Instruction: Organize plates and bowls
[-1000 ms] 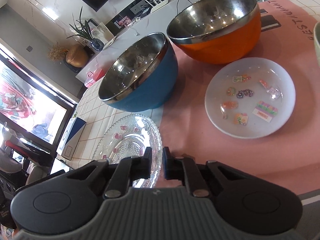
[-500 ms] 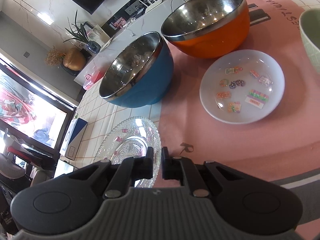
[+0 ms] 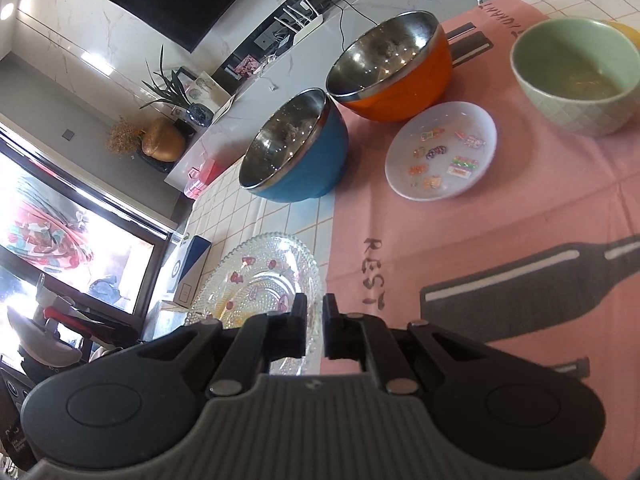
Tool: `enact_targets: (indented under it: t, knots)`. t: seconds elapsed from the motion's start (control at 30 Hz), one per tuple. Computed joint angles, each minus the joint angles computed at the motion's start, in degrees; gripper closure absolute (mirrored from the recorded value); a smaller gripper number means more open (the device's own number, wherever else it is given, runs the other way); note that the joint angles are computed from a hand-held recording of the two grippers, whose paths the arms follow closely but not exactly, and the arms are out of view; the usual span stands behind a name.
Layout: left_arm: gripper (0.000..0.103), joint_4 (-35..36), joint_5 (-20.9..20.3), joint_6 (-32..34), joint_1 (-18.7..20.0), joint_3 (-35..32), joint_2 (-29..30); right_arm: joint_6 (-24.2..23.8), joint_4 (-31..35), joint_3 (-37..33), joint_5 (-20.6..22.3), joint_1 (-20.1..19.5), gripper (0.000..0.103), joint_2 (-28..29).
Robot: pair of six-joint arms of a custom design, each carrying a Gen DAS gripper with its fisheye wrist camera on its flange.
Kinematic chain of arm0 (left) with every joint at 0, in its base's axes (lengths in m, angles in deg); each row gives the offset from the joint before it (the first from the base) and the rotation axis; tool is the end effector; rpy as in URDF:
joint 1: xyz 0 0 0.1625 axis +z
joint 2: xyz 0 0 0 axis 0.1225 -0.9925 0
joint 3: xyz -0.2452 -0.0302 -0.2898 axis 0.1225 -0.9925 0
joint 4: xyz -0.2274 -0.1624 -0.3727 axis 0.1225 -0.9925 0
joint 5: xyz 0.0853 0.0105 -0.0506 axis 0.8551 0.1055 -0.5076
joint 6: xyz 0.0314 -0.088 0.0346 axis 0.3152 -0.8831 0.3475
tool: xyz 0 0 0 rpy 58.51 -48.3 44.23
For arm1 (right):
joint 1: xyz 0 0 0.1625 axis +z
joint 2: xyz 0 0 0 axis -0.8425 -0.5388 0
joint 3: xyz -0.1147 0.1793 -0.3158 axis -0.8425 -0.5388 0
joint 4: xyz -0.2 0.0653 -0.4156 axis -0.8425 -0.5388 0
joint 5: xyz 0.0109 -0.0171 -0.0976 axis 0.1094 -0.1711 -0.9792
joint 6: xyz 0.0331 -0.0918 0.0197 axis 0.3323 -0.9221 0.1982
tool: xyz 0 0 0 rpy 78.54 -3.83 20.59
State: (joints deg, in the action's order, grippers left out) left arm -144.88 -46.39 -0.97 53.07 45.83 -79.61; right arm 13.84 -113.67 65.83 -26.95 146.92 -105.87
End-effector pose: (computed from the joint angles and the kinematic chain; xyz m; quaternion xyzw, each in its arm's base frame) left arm -0.2906 -0.8408 0.1467 0.1597 0.9409 -0.2869 0.0835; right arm 0.1021 -0.7758 0.2593 -0.1759 -0.8759 0.4457 0.0563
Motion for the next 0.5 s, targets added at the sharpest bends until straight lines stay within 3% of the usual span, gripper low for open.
enact_targets:
  t: [0.5]
  knots:
    - [0.092,-2.64,-1.69,-1.89,-2.37,17.01,-10.63,1.45,-8.16,17.95,-2.50,1.13,0.098,-11.81]
